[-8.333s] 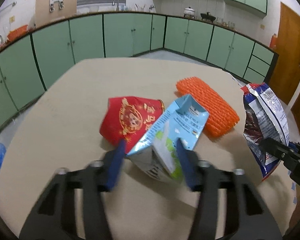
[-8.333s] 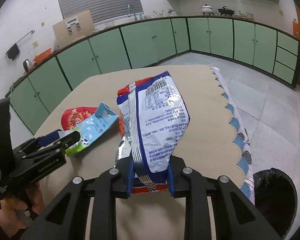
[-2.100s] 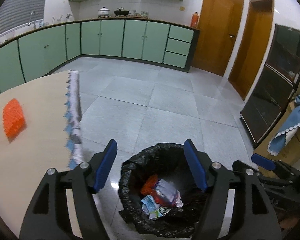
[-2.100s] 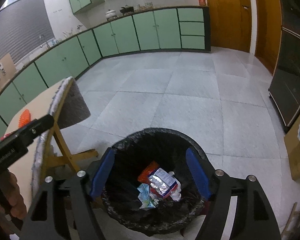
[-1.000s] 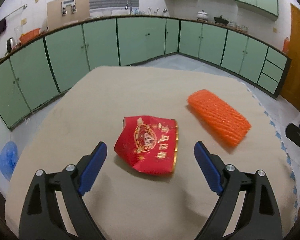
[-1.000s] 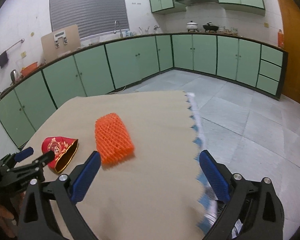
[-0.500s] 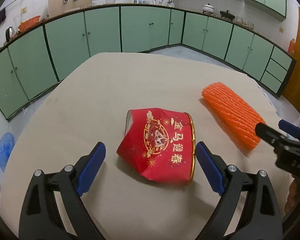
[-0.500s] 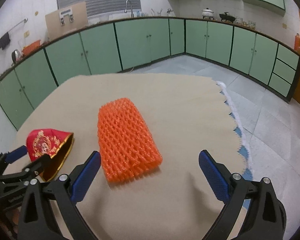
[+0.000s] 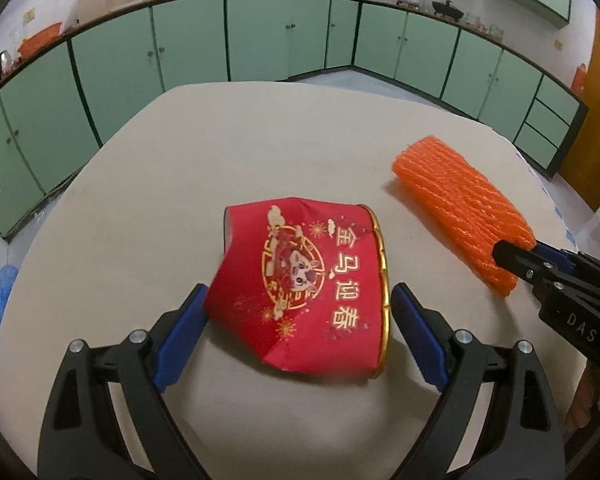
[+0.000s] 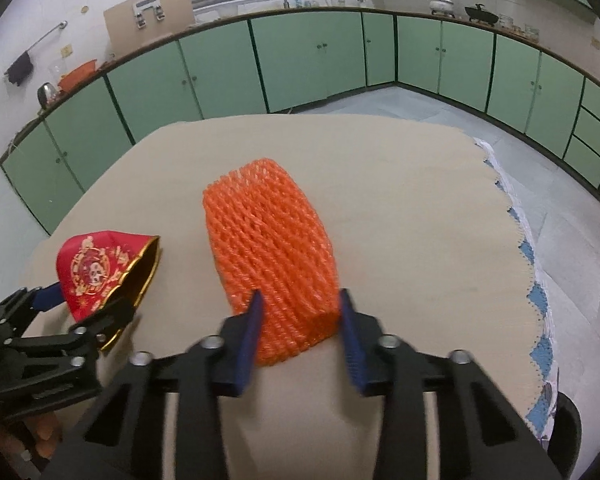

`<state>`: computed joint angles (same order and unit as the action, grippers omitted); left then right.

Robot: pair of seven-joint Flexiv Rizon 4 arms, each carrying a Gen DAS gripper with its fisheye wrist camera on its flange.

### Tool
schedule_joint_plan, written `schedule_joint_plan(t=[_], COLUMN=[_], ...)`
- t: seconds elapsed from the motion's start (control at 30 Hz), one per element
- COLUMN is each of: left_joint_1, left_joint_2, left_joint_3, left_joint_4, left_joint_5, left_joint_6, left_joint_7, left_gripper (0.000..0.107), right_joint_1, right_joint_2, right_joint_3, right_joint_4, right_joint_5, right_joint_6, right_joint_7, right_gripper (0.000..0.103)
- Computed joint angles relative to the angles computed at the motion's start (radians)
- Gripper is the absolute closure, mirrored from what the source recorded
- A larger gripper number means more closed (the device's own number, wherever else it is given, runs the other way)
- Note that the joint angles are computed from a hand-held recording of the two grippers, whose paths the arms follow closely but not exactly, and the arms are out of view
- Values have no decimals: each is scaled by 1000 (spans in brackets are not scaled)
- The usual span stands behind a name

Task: Collect trash
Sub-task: 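Grasp the red packet with the left tool while the right tool grasps the orange mesh net, then carry the red packet and orange net over the bin and open both tools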

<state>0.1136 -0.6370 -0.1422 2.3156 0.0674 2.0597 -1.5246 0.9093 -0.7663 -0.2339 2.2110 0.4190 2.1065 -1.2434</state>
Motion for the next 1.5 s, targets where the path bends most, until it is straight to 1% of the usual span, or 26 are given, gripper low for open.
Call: schedule_joint_plan(t=[0.1,0.2,0.37,0.5,0.57,0.67,0.9,1.2,1.5], left_joint_1=[-9,-41,-61,-50,-30,-32,-43,-46,-98], left_joint_2=[-1,-1,-2,3,6,15,27,52,73], left_joint_3=[4,27,33,23,11,8,3,-21,-31], left_joint_4=[-4,-2,13,39,50,76,106,125,135], left_joint_5=[9,-3,7,36,60,76,103,149,157], left_joint_6=[6,31,87,122,130,152,183,198,209], left_joint_7=[15,26,35,30,24,14,-4,-25,-34], left_gripper=[27,28,30,31,33,34,36,36,36], right_joint_1=[-7,-26,-38,-36,-33,-27,-3,-1,-17], right_joint_2=[2,7,17,34,46,64,112,142,168], right_joint_3=[16,41,68,83,91,100,115,167,223], right_joint_4=[16,25,43,72,91,110,159,204,257], right_joint_5=[11,12,36,73,99,134,229,328,416], right_joint_6=[35,54,91,128,150,166,208,265,321], right_joint_7=[-3,-9,-24,-42,-51,-68,-116,-161,-173], right_gripper=[89,92,94,94,94,95,95,95,95])
